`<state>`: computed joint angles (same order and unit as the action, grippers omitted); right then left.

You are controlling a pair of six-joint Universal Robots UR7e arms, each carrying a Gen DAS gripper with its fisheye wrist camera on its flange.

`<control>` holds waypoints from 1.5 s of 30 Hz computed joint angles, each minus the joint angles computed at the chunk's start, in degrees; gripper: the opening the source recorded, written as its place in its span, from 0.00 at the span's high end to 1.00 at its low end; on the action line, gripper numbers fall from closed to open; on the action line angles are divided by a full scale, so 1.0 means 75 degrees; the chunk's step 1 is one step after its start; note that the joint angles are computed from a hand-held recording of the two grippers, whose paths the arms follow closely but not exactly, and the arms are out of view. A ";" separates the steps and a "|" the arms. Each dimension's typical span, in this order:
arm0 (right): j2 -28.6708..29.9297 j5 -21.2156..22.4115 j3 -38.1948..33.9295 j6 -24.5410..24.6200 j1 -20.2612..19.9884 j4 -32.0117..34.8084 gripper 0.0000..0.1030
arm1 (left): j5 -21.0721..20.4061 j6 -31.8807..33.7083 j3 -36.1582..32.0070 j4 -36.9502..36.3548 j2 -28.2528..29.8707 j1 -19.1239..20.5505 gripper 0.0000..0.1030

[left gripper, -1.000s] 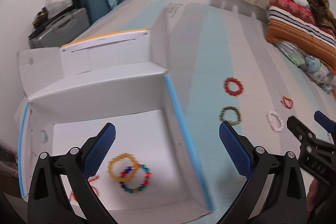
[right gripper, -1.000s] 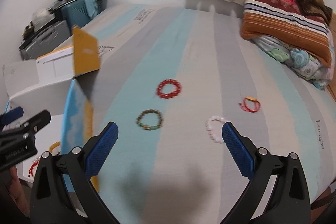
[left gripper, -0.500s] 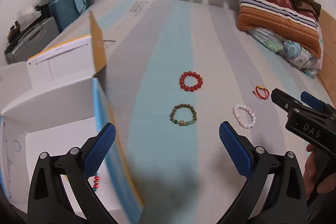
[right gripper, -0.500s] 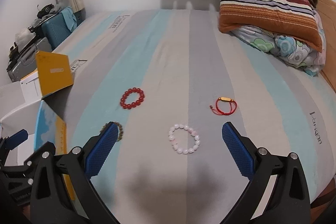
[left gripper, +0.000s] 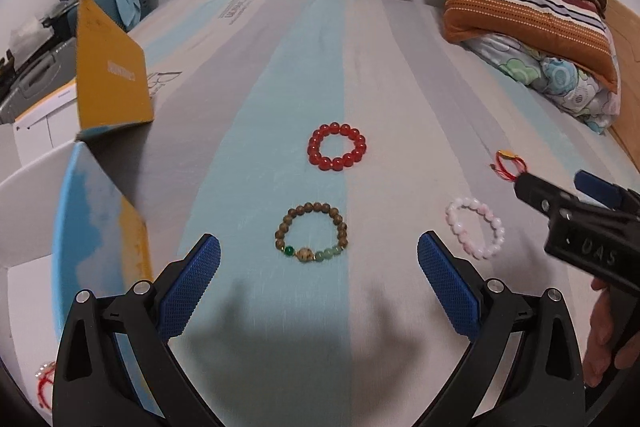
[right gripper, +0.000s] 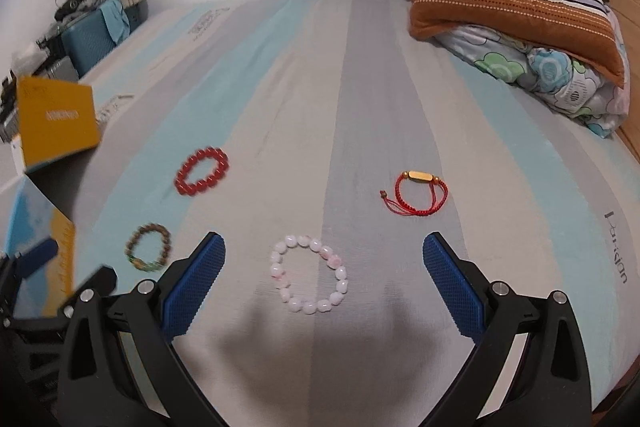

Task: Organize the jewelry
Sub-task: 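Grasp the brown wood bead bracelet with left tool while right tool grasps pink-white bracelet, then lift and carry both held bracelets over the white box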

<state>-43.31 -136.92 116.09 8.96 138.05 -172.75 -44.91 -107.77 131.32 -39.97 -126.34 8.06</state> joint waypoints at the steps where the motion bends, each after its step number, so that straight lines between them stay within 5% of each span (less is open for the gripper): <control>1: 0.0041 -0.0005 0.0020 -0.0030 -0.0043 -0.0027 0.08 | 0.0060 0.0090 0.0039 -0.0093 0.0001 0.0131 0.06; 18: 0.0770 0.0343 -0.0123 0.0036 -0.0722 0.0140 0.12 | 0.1267 0.2620 0.0822 -0.2720 0.0215 0.2583 0.07; 24: 0.0930 0.0301 -0.0247 0.0117 -0.0740 0.0623 0.23 | 0.1289 0.2746 0.0881 -0.2737 0.0046 0.2732 0.10; 26: 0.0921 0.0319 -0.0262 0.0186 -0.0742 0.0730 0.27 | 0.1311 0.2788 0.0910 -0.2645 -0.0031 0.2681 0.17; 35: 0.0852 0.0326 -0.0292 0.0249 -0.0677 0.1053 0.77 | 0.1185 0.2894 0.0908 -0.2557 -0.0359 0.2611 0.51; 39: 0.0818 0.0392 -0.0269 0.0385 -0.0700 0.1026 0.79 | 0.1033 0.3146 0.0878 -0.2794 -0.0477 0.2603 0.85; 45: 0.0705 0.0577 -0.0246 0.0605 -0.0746 0.1036 0.80 | 0.0831 0.3495 0.0887 -0.3242 -0.0745 0.2538 0.86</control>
<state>-38.02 -132.59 114.24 13.50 132.46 -164.98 -38.67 -81.56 137.98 -64.28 -131.92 27.09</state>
